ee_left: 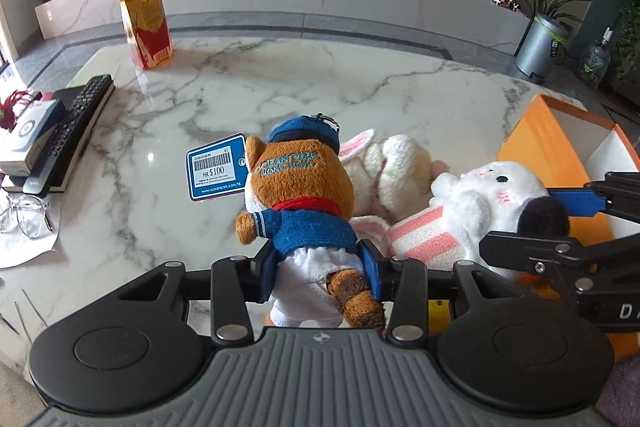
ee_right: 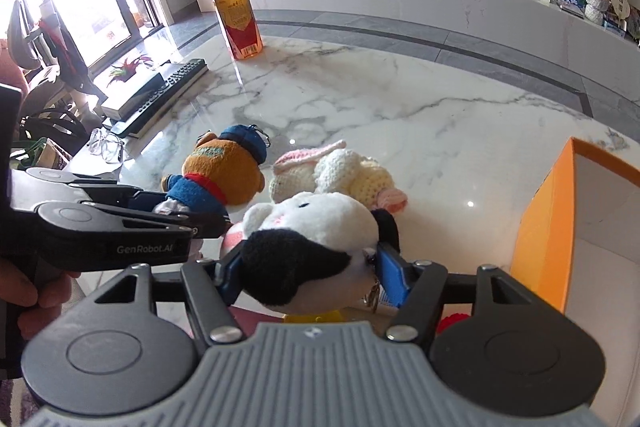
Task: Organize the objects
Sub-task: 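Carry the bear with left tool while right tool carries the dog plush into the orange box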
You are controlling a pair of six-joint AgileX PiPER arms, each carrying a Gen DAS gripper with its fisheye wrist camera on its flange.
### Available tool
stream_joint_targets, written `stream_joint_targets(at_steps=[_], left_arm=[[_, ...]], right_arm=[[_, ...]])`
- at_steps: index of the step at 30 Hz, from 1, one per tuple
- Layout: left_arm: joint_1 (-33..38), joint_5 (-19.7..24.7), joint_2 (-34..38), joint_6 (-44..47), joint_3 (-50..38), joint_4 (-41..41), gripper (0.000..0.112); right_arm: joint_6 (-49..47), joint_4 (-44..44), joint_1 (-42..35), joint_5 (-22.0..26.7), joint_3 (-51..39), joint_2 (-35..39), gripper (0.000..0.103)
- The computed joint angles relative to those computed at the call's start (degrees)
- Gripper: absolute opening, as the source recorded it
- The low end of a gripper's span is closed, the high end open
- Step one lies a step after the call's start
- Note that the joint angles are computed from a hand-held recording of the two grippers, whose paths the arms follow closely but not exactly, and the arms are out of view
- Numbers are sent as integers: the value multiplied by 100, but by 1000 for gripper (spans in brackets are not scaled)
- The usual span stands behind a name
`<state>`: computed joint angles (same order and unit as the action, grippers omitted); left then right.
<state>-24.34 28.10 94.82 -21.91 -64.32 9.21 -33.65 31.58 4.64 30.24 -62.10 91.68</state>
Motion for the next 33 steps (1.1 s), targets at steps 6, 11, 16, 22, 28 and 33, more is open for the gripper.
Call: stream_joint_targets(at_steps=[6,11,16,22,28,33], left_arm=[[-906,357,-785,-343,-121,379,49],[-1817,576,-665,-727,-647,616,49],[-2315,446,-59,-702,-1250,422,49],[-2741,661,1137,-344,-2421,61,49],[-2930,1411,2479,-115,-3974,555,49],[-2875,2303,3493,86,-5519,622,49]], right_arm=[[-1346,478,-1103,1309,-20,-942,67],[-2013,15,-2189,2316,-361,-1444,67],[-2725,-179,-3328,2988,-679,-1396,67],[-3698,-800,-3798,3040,-828,-861,67],[-4302,-1329,-3666,2717,-1136,87,67],[-4376,-1462,-3380,2561,-1942,1071,68]])
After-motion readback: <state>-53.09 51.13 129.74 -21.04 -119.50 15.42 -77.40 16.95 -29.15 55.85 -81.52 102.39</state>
